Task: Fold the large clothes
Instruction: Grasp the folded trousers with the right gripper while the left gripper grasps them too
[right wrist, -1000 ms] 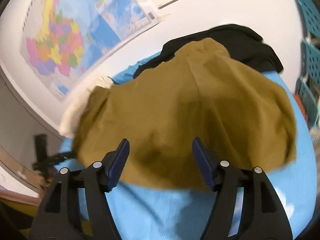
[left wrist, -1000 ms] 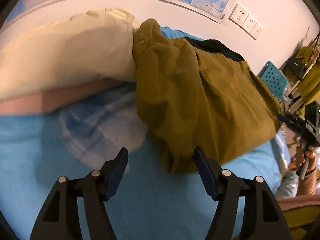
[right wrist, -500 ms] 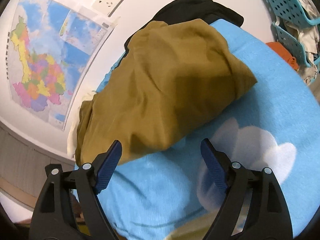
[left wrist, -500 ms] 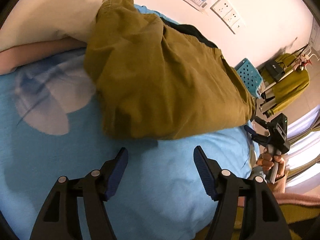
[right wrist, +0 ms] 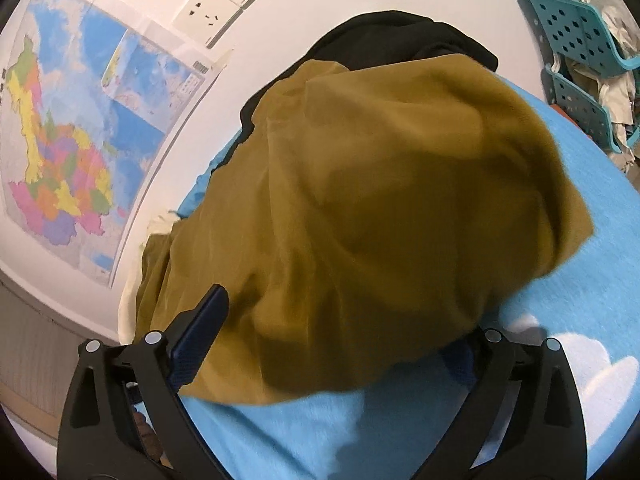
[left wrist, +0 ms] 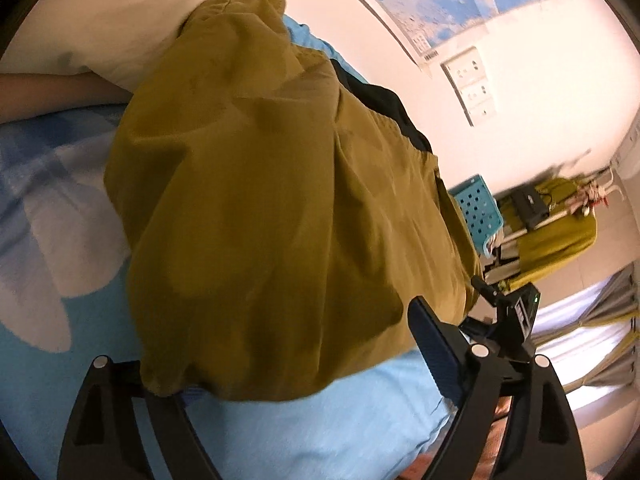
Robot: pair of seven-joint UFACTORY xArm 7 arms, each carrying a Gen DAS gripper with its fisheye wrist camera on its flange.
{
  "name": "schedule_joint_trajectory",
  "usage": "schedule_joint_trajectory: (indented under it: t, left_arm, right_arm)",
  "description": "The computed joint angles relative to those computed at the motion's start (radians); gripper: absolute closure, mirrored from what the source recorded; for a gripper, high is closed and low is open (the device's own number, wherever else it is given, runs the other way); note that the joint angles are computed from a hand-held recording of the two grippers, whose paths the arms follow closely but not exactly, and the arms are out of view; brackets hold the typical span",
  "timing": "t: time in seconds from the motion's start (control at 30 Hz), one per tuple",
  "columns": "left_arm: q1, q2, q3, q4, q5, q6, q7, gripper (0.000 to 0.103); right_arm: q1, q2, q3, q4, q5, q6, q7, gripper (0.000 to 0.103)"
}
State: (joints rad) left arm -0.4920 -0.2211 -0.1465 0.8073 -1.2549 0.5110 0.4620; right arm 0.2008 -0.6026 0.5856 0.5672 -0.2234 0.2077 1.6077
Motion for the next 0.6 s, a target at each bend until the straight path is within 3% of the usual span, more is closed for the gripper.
schedule_joint_trajectory:
  t: [0.13, 0.27, 0.33, 0.47, 0.5, 0.57, 0.6]
  left_arm:
    - [0.005, -0.014, -0.006, -0.016, 0.018, -0.036, -0.045, 0.019]
    - [-0.003, 0.01, -0.021, 0.003, 0.074, -0.098, -0.132, 0.019]
    - [-0.008, 0.025, -0.026, 0.012, 0.103, -0.132, -0.161, 0.019]
    - [-0.019, 0.05, -0.054, 0.023, 0.264, -0.212, -0.29, 0.02]
    - [-0.021, 0.052, -0.057, 0.02, 0.298, -0.231, -0.324, 0.023]
    - [-0.003, 0.058, -0.075, 0.014, 0.45, -0.252, -0.461, 0.04]
    - [0.008, 0.059, -0.084, 0.013, 0.533, -0.252, -0.525, 0.041]
  right_arm:
    - [-0.1, 0.032, 0.074, 0.039, -0.046, -0.015, 0.047, 0.009]
    - [-0.14, 0.079, 0.094, 0.074, -0.08, -0.037, 0.053, 0.011]
    - [-0.136, 0.1, 0.087, 0.083, -0.09, -0.041, 0.046, 0.027]
    - [-0.133, 0.109, 0.077, 0.075, -0.102, -0.065, 0.049, 0.035]
    - [-0.135, 0.106, 0.078, 0.069, -0.103, -0.077, 0.052, 0.035]
    - [-0.131, 0.112, 0.075, 0.074, -0.103, -0.075, 0.043, 0.035]
    - [-0.129, 0.116, 0.072, 0.075, -0.102, -0.077, 0.039, 0.033]
